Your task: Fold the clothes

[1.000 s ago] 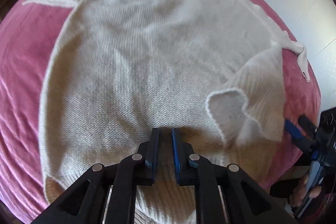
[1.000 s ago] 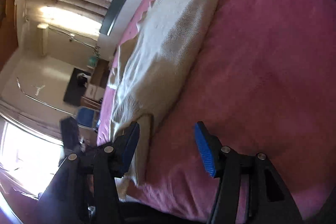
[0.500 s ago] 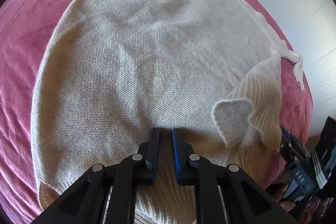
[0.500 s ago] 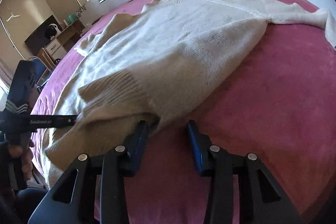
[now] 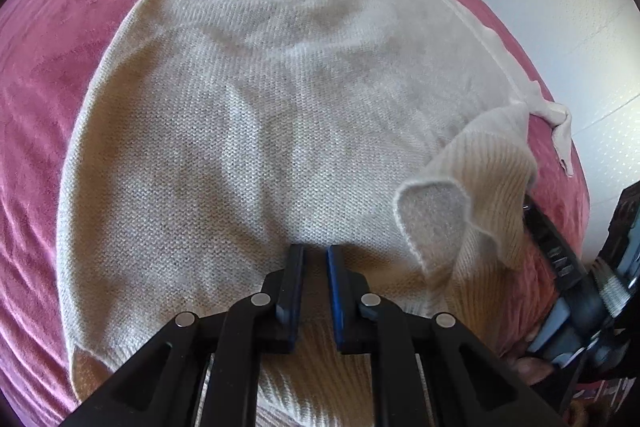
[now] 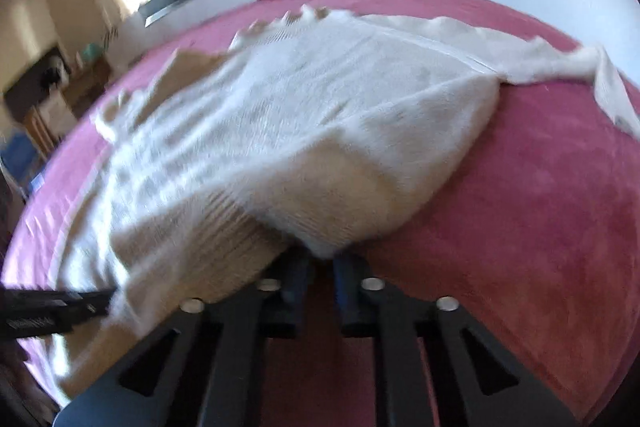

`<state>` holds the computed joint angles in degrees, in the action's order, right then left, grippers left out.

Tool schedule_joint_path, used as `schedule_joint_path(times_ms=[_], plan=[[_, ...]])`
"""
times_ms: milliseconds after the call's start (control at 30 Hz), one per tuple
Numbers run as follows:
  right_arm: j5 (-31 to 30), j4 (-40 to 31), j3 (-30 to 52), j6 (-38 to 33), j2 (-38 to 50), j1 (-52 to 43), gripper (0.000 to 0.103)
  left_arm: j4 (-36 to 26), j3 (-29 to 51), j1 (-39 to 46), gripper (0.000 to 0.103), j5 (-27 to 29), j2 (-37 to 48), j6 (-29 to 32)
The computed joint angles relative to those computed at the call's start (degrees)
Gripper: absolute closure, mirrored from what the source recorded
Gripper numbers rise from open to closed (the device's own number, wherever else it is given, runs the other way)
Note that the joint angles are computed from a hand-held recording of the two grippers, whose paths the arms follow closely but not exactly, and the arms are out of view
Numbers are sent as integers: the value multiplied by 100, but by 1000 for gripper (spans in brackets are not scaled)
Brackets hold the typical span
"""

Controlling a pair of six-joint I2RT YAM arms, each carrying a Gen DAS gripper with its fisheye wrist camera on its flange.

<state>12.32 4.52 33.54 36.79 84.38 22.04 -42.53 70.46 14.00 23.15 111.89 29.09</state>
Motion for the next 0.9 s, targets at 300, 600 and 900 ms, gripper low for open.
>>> schedule_joint_path(times_ms=[300, 600, 900], plan=[[-925, -2286, -857, 57, -3964, -1586, 97, -109, -646, 198, 88, -281, -675, 936], [-1872, -4682, -725, -1014, -5444, -3912, 94, -314, -752, 542, 86, -388, -824, 1500], [-2039, -4089, -1874, -1324, -4849, -2012, 93, -1025, -536, 1210, 86, -375, -950, 2175]])
